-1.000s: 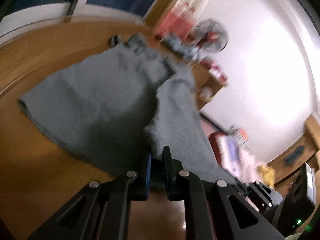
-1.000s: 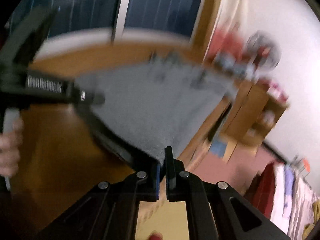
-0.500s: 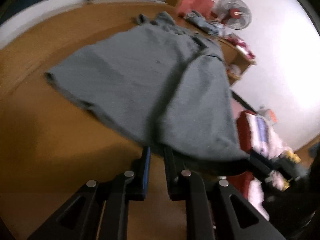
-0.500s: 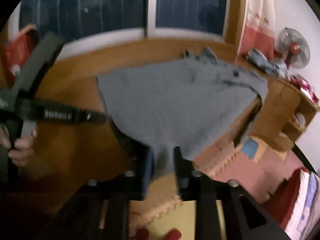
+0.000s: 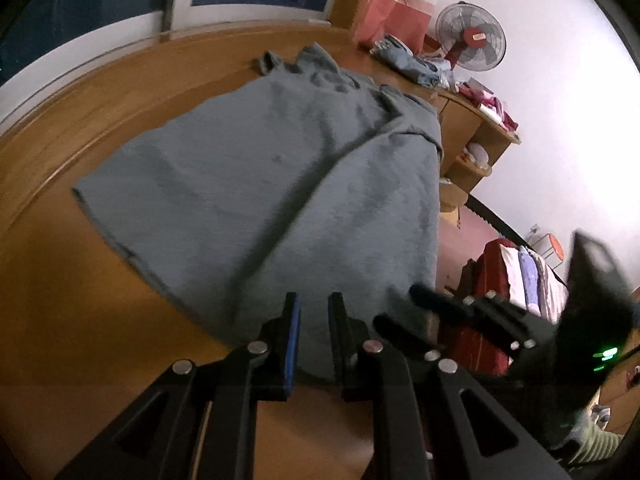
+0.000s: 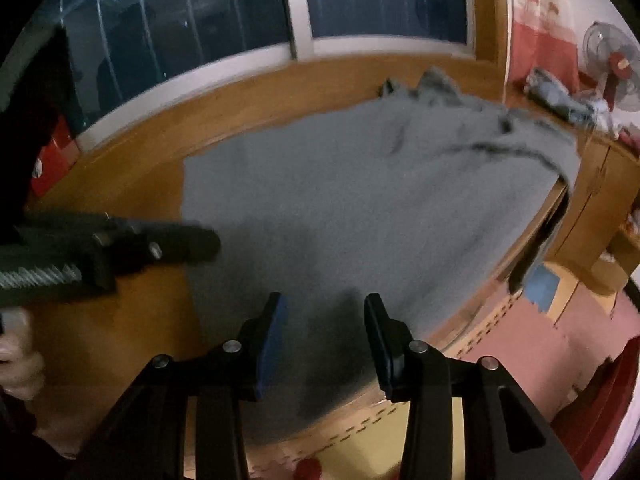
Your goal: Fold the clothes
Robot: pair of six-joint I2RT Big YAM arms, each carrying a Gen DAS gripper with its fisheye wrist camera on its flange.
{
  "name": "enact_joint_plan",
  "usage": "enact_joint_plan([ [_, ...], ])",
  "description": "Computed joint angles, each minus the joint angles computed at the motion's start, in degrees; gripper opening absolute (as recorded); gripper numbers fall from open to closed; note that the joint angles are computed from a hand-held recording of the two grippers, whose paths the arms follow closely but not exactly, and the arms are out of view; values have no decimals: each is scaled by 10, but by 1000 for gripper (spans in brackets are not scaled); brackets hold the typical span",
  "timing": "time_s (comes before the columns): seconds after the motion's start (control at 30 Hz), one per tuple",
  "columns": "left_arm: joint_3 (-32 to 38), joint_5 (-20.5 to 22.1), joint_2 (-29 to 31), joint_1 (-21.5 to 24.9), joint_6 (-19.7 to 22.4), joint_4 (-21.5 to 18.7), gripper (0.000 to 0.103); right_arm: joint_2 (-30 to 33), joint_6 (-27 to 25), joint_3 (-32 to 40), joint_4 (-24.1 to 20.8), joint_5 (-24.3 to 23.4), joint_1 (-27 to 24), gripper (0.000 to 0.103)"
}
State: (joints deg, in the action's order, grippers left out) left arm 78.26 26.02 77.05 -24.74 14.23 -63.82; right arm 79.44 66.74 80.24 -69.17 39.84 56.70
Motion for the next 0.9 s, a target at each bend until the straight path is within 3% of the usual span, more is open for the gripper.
enact_joint_plan([
  [0.13, 11, -28, 16, -36, -51, 14, 12, -64, -11, -41, -6, 7, -23, 42],
  [0.23, 19, -57, 27, -65, -97, 32, 12, -122, -49, -83, 3, -2, -58, 42],
  [0.5, 71, -160, 84, -154, -256, 78, 12, -288, -224, -162, 6, -69, -180, 43],
  [0.63, 100, -229, 111, -185, -319, 87, 12, -348, -354, -175, 13, -151, -318, 43],
  [0.7, 116, -251, 127, -192, -349, 79, 12, -356, -434, -175, 33, -208, -414, 43],
  [0.8, 144, -264, 153, -198, -378, 59, 12, -339, -536, -163, 74, -311, -555, 43],
  [0.9, 169, -290, 177, -206, -390, 49, 12, -287, -596, -143, 119, -384, -647, 43],
])
